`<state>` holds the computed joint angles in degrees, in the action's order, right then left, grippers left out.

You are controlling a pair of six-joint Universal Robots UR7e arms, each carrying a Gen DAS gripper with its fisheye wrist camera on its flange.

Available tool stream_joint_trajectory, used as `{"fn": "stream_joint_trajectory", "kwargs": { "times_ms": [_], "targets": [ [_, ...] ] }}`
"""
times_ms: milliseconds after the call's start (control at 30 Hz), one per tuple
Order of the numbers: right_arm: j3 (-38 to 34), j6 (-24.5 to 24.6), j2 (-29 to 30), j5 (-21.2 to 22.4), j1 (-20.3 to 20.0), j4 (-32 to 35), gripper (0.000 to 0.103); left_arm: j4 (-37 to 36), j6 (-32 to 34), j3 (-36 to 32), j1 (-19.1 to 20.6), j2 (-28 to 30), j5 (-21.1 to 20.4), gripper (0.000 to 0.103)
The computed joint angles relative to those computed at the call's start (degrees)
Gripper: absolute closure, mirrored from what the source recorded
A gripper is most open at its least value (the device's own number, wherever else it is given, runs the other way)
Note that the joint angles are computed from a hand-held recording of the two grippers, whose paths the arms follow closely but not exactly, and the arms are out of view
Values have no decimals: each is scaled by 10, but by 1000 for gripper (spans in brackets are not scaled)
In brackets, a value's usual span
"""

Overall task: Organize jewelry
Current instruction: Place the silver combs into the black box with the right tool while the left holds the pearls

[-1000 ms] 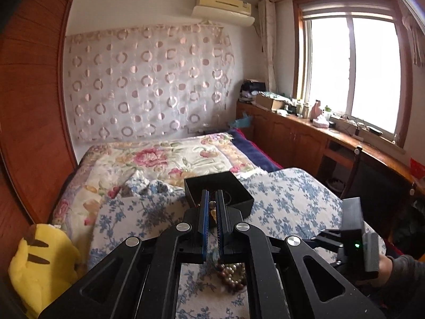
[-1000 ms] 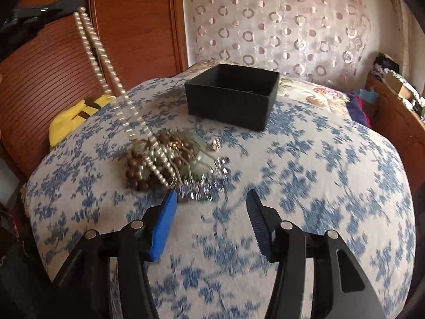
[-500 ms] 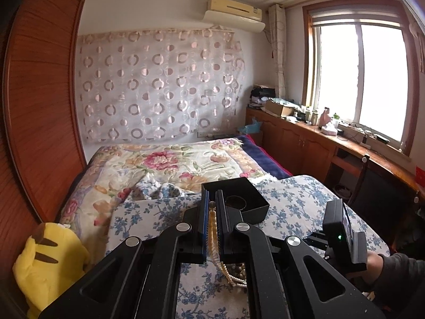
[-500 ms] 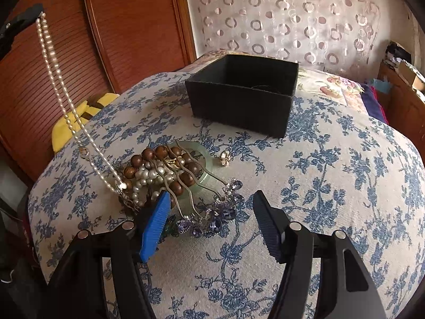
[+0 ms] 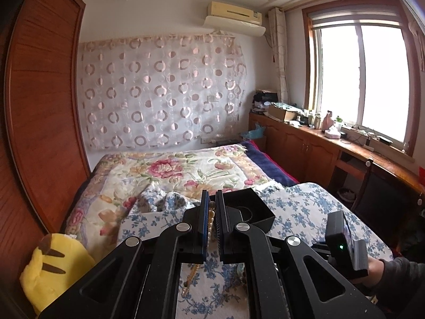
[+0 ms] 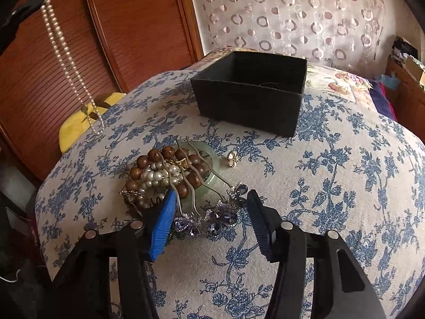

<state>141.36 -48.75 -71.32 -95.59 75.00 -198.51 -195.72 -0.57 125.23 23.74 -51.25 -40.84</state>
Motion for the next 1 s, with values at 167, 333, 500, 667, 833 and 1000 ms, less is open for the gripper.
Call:
{"fn": "stream_joint_trajectory", "kwargs": {
  "times_ms": [167, 333, 500, 667, 833, 1000],
  "targets": [
    [9, -7, -19, 10, 2, -2, 46, 4, 4, -9, 4, 4, 1, 99],
    [14, -13, -37, 14, 5, -4, 46, 7, 9, -18, 11, 9, -3, 99],
    [9, -13, -55, 14, 6, 4, 46, -1, 26, -32, 16, 20, -10, 99],
    [-12, -12, -66, 10, 10, 23, 46, -1, 49, -60, 24, 37, -18, 99],
    [-43, -15, -67, 7, 20, 46, 46, 8, 69, -101, 39, 57, -30, 99],
    [-81, -15, -61, 3, 29, 70, 46, 16, 83, -136, 50, 74, -44, 99]
  ]
}}
